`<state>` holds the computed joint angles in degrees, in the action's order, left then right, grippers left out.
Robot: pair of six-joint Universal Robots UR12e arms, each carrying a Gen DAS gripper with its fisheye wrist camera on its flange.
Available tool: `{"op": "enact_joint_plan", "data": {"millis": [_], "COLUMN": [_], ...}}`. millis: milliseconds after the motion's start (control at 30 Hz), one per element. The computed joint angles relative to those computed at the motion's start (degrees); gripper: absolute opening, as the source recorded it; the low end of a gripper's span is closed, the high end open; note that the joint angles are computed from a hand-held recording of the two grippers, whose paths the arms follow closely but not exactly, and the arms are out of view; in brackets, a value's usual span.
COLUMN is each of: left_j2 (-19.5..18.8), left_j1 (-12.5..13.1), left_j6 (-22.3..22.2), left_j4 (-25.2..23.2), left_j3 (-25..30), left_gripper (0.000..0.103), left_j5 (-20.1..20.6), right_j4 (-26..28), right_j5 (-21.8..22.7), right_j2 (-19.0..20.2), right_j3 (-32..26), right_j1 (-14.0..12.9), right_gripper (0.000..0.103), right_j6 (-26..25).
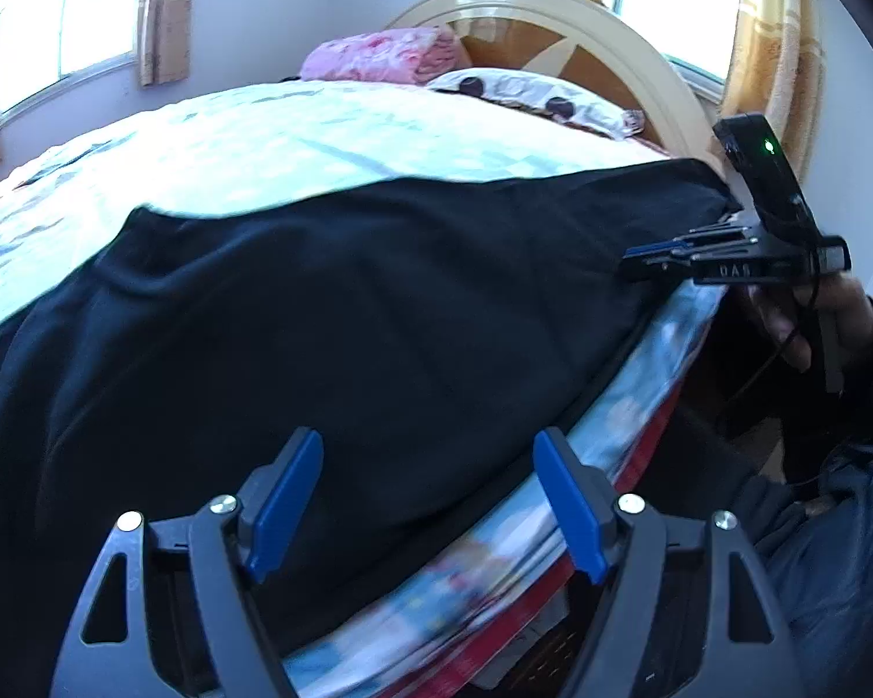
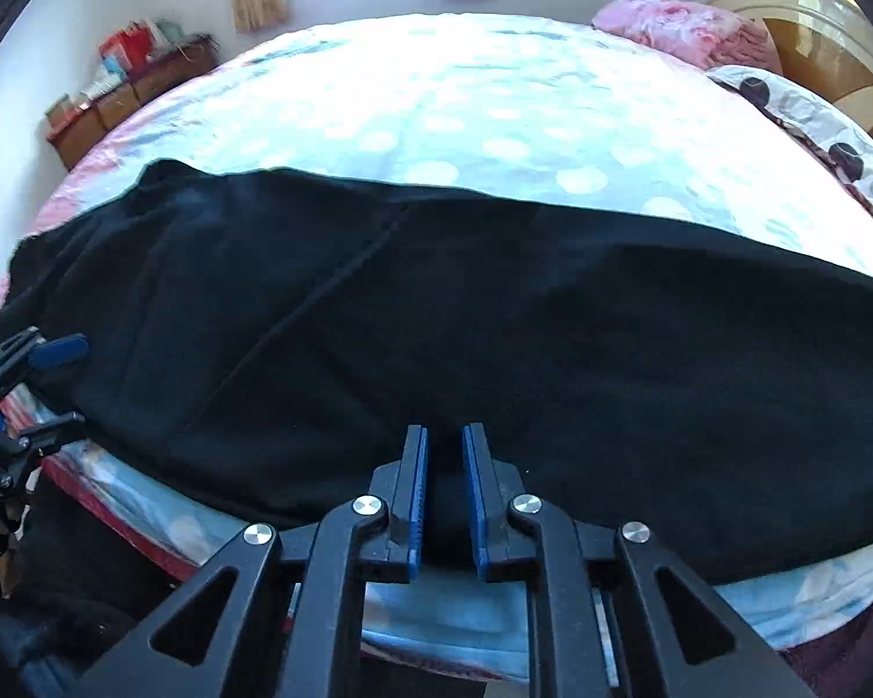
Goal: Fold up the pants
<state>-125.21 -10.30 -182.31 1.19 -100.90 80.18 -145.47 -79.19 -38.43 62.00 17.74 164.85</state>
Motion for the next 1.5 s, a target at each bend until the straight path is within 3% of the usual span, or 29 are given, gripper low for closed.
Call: {"op": "enact_joint_plan", "data": {"millis": [67, 133, 200, 267, 400, 500, 567, 733, 767, 800, 933, 1000, 1067, 1200, 1367, 1400, 1433, 1467, 1500], "left_j2": [-0.4, -1.18, -2.35, -3.52, -5.63, -6.25, -6.45, -6.41, -6.48, -6.5, -6.71, -6.68, -6.68, -6.97, -7.24, -7.24, -7.25, -7.22, -7.23], "left_j1": [-0.58, -1.13, -1.6, -1.92, -2.65, -2.64, -2.68, -2.51, -2.54, -2.53, -2.6, -2.54, -2.54, -2.57, -2.65, -2.66, -2.68, -2.68, -2.68], "left_j6": [2.13, 3.82, 4.81, 5.91, 8.11, 7.62, 7.52, 7.27, 7.08, 6.99, 7.29, 7.43, 7.65, 7.36, 6.84, 6.85, 6.98, 7.12, 7.19], "left_j4": [-0.68, -1.26, -2.59, -3.37, -5.5, -7.01, -7.71, -8.56, -8.77, -8.86, -9.04, -8.89, -8.62, -8.06, -7.85, -7.99, -8.21, -8.32, -8.44], "left_j3": [1.6, 3.81, 6.64, 8.96, 12.56, 13.49, 13.85, 13.77, 13.93, 13.92, 14.02, 13.99, 14.0, 14.3, 14.58, 14.62, 14.67, 14.62, 14.65], "left_gripper": [0.078, 0.078, 0.078, 0.078, 0.078, 0.078, 0.078, 0.078, 0.078, 0.078, 0.078, 0.078, 0.08, 0.081, 0.081, 0.081, 0.081, 0.081, 0.081], "left_j5": [0.48, 0.47, -0.54, -1.7, -2.35, -3.79, -4.15, -3.77, -3.79, -3.84, -3.8, -4.17, -4.55, -4.93, -4.6, -4.55, -4.4, -4.27, -4.14], "right_j4": [-2.01, -3.09, -3.71, -7.7, -17.64, -17.95, -17.71, -20.1, -20.28, -19.91, -15.54, -15.4, -16.97, -16.12, -4.77, -4.78, -4.57, -3.47, -3.98], "right_j5": [0.96, 4.0, 9.05, 12.26, 8.24, 2.7, 0.78, 3.66, 3.09, 1.79, -0.5, -4.32, -8.9, -4.79, 0.6, 2.29, 3.55, 3.72, 3.87], "right_j2": [-1.06, -2.13, -3.1, -4.4, -6.96, -7.63, -7.44, -6.39, -6.39, -6.27, -6.59, -7.01, -7.64, -6.91, -2.49, -1.99, -1.45, -1.0, -1.11], "right_j3": [1.7, 3.34, 4.92, 7.53, 13.06, 13.72, 13.27, 12.04, 12.16, 11.74, 10.33, 10.16, 10.55, 7.76, -1.28, -1.9, -2.69, -3.69, -3.46], "right_j1": [-0.57, -1.89, -4.02, -6.31, -10.04, -11.17, -11.52, -12.88, -12.74, -12.5, -12.51, -11.83, -11.46, -12.61, -13.62, -13.83, -13.93, -13.8, -13.68], "right_gripper": [0.019, 0.023, 0.024, 0.028, 0.03, 0.03, 0.03, 0.03, 0.023, 0.018, 0.017, 0.023, 0.041, 0.044, 0.044, 0.042, 0.021, 0.006, 0.006], "right_j6": [0.12, 3.8, 10.48, 19.29, 36.09, 40.98, 42.26, 44.62, 44.55, 43.78, 39.77, 36.8, 35.85, 36.2, 33.39, 33.24, 32.96, 31.95, 31.33]}}
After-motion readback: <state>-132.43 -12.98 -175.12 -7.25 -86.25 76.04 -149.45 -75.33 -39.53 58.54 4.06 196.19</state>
